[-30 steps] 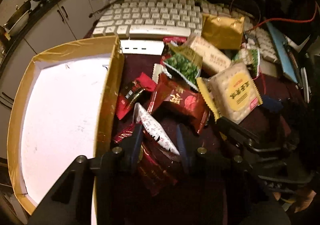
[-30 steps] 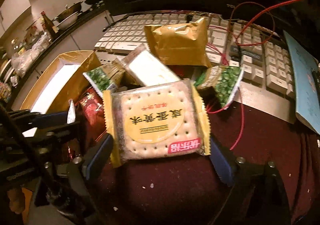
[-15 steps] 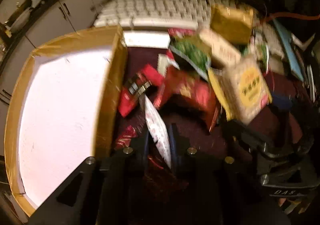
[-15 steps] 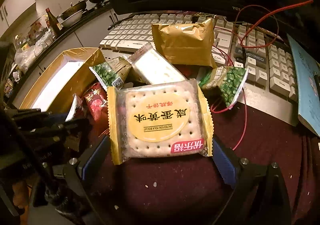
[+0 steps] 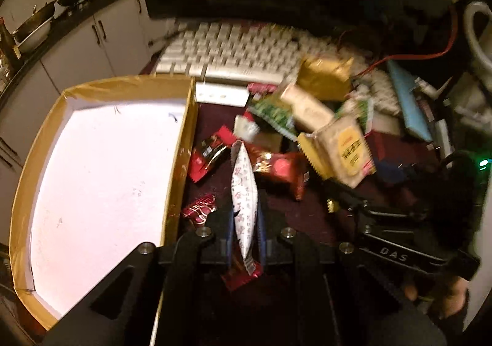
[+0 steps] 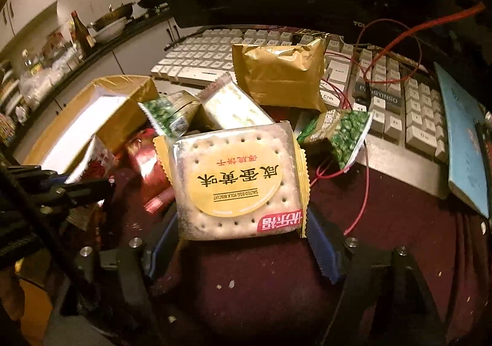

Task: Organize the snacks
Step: 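Carry the cracker pack and white-red wrapper into the box and release both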

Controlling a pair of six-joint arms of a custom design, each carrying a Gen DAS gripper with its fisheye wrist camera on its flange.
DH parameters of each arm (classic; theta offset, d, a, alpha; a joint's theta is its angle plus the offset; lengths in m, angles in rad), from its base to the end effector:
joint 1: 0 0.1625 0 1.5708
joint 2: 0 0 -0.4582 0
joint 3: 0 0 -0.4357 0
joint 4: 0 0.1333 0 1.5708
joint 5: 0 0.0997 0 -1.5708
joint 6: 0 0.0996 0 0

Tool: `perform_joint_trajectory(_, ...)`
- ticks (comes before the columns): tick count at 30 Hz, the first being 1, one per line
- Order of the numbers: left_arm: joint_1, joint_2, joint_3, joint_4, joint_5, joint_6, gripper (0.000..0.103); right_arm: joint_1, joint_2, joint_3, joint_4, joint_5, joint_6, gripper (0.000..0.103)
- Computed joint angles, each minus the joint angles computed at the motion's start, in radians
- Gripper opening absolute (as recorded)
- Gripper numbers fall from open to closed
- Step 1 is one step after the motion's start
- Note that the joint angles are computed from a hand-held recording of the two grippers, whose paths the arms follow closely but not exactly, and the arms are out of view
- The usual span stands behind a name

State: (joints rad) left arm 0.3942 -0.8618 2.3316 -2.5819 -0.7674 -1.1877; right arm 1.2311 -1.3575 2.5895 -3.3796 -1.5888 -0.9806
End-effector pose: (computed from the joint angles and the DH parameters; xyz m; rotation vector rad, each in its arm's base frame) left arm -0.2915 -0.3433 -0.0293 0.2186 2.3365 -0.7114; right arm -0.0025 -0.4018 0.1703 0.8459 -2.5716 0.6194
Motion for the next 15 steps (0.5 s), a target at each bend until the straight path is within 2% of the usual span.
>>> perform_joint_trajectory(3,-0.038,-0.028,0.024,-0.015,0.022,-0.008,0.014,-0.039,-0.074,0.036,0.026,0.064,-0.004,0.075)
perform_joint_trajectory(9,-0.076,-0.066,0.089,-0.084,0.010,-0.027,0.014,-0.144,-0.236,0.133,0.080,0.218,-0.027,0.075)
perform_joint_trajectory(12,-0.097,-0.088,0.118,-0.096,0.005,-0.058,0.014,-0.171,-0.269,0.181,0.043,0.268,-0.036,0.075)
perform_joint_trajectory(14,-0.112,-0.110,0.141,-0.103,0.004,-0.077,0.014,-0.200,-0.313,0.197,0.095,0.330,-0.055,0.075)
perform_joint_trajectory(15,-0.121,-0.117,0.147,-0.100,0.005,-0.088,0.014,-0.200,-0.328,0.199,0.118,0.332,-0.048,0.075)
